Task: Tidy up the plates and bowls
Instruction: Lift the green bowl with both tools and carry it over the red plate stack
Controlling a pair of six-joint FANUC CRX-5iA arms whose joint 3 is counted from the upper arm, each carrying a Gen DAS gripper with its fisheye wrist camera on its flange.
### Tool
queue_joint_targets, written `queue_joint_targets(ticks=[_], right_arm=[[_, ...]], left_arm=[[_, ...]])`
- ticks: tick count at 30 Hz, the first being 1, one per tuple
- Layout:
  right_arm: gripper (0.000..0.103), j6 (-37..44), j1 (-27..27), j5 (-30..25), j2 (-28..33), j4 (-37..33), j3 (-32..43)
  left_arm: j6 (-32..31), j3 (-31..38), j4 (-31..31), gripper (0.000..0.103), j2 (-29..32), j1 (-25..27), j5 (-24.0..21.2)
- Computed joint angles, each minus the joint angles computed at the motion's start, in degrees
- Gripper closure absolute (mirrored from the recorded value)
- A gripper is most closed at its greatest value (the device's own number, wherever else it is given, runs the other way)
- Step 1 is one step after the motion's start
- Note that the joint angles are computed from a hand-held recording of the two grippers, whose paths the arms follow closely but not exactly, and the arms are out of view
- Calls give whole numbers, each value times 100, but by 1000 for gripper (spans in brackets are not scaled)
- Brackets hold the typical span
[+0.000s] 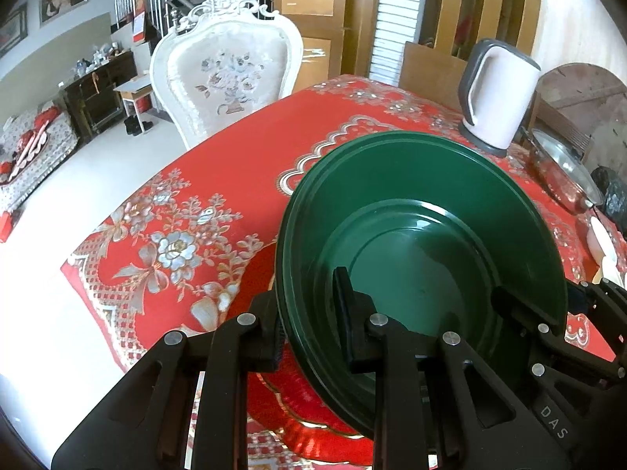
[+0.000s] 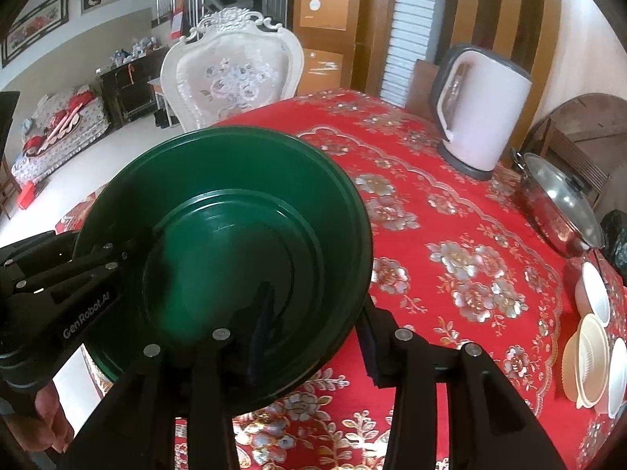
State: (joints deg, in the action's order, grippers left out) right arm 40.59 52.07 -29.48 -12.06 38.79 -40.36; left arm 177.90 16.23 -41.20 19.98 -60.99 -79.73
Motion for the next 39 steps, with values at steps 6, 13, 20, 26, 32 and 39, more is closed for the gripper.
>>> queue_joint_targets(ticks=[6, 13, 20, 26, 32, 39], right_arm=[[60, 199, 135, -34, 180, -181, 108], [58, 307, 287, -122, 301, -276, 159], [57, 412, 318, -191, 371, -360, 192], [57, 480, 356, -240, 470, -457, 244], [57, 611, 386, -294, 586, -622, 310], [57, 653, 370, -315, 640, -651, 343]], left_arm=[[113, -204, 68, 82, -88, 1, -27], [142, -396, 201, 82, -117, 22, 67], [137, -547, 386, 82, -95, 109, 264], [169, -594, 422, 82, -81, 134, 294], [194, -636, 436, 82, -76, 163, 326], [159, -562, 363, 82, -13, 123, 205]])
